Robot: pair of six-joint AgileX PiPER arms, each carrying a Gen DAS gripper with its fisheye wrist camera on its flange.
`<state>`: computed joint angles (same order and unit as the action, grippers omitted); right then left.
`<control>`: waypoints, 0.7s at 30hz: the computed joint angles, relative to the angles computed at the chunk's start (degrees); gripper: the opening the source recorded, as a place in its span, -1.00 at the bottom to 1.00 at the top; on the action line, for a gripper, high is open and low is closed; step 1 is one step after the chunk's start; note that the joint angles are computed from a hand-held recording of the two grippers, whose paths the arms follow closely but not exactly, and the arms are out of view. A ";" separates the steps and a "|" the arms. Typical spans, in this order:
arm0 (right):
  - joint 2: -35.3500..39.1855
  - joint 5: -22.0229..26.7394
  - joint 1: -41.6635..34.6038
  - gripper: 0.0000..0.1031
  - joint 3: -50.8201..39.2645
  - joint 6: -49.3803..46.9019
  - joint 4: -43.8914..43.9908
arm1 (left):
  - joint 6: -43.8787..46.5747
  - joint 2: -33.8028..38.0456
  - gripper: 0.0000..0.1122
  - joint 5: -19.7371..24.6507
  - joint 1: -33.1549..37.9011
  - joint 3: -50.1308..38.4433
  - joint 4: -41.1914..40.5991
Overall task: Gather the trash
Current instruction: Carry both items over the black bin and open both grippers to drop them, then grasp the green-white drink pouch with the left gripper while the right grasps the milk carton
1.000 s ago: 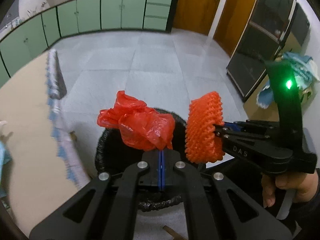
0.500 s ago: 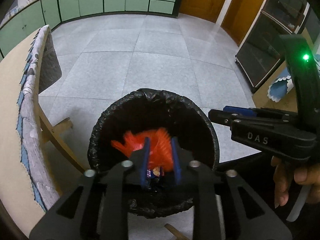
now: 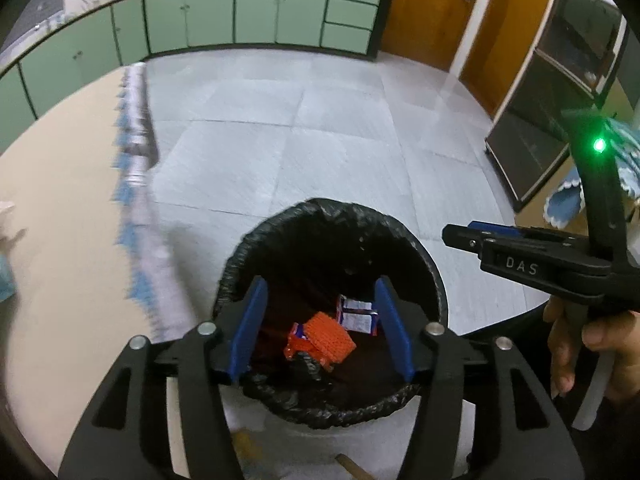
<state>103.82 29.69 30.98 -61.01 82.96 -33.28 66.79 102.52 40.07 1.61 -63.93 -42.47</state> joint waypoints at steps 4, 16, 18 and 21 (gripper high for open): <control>-1.97 3.66 3.47 -0.18 -2.61 1.44 -2.53 | 1.57 -5.71 0.16 0.23 4.81 2.30 -0.70; 8.74 12.43 15.80 -0.03 -32.08 -13.84 1.36 | 11.54 -15.18 0.41 -9.22 30.65 6.51 -10.45; 13.60 14.27 17.01 -0.03 -40.58 -19.45 4.74 | 9.52 -13.02 0.41 -11.58 33.03 5.03 -9.92; 20.91 18.06 18.34 -0.03 -53.34 -27.14 9.49 | 4.02 -9.03 0.41 -13.33 34.77 1.32 -6.06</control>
